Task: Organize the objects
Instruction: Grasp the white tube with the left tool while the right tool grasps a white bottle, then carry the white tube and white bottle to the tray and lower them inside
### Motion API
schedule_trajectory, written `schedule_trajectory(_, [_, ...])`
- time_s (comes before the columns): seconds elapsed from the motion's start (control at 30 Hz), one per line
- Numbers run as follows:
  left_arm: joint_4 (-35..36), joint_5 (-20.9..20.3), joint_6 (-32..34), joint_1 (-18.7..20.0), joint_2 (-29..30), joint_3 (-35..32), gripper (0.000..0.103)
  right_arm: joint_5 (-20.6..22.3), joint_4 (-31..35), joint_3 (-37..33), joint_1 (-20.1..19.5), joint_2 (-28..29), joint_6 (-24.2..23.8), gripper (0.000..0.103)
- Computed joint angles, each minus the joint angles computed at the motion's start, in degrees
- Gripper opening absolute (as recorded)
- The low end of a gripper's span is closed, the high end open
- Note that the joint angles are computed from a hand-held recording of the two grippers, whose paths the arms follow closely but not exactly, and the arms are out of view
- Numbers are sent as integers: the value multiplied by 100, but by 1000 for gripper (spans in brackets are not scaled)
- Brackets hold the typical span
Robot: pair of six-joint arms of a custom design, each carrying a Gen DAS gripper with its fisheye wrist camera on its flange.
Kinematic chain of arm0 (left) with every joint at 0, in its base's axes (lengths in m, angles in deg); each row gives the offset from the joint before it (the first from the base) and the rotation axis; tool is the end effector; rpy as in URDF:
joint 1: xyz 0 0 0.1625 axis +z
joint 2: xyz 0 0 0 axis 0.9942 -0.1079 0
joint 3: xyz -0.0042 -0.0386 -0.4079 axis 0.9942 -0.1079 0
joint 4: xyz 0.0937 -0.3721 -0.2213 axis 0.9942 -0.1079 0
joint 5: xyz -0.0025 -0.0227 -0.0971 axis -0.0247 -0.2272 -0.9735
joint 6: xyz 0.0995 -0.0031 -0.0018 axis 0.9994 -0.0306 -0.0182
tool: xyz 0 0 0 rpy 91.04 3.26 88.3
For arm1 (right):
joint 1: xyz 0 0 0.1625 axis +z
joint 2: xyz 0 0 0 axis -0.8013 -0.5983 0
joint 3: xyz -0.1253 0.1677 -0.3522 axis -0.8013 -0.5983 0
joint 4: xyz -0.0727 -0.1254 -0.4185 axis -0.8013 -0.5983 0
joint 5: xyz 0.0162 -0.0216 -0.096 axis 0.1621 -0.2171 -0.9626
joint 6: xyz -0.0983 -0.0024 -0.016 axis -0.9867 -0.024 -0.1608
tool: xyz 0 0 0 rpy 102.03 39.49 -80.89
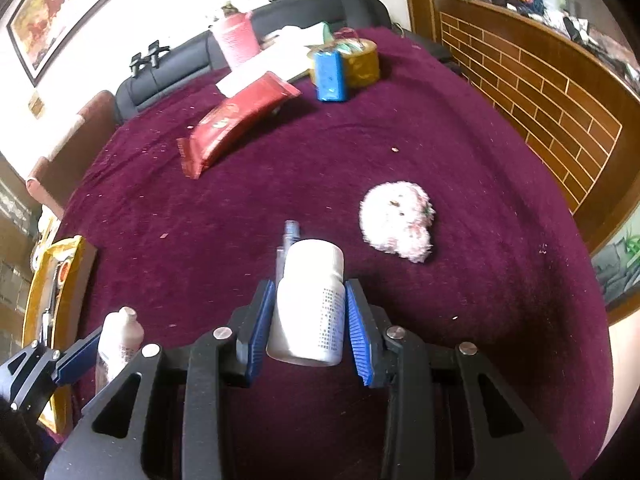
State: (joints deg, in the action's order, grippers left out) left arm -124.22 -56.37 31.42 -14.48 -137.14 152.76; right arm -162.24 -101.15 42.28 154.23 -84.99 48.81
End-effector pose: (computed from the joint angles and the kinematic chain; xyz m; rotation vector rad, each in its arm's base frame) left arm -0.0653 -0.6878 0.1566 1.1247 2.2287 -0.5822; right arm 0.2144 -0.7116 -0.0078 0.0487 -2.4359 0.8828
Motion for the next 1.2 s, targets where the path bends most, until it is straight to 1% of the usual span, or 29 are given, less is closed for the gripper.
schedule_trajectory(0.53, [-332, -323, -158, 297, -638, 330, 27, -217, -47, -236, 539, 293, -260, 33])
schedule_trajectory(0.7, [-399, -422, -273, 436, -829, 382, 27, -104, 141, -378, 690, 399, -273, 33])
schedule_trajectory(0.9, [-573, -510, -342, 644, -1130, 478, 27, 18, 664, -907, 890, 725, -321, 33])
schedule_trajectory(1.07, [-572, -653, -578, 984, -1424, 427, 27, 319, 1290, -1532, 1090, 1126, -326, 33])
schedule_trajectory(1.2, [-515, -607, -858, 1307, -1549, 250, 27, 695, 1947, -2130, 1198, 1498, -273, 33])
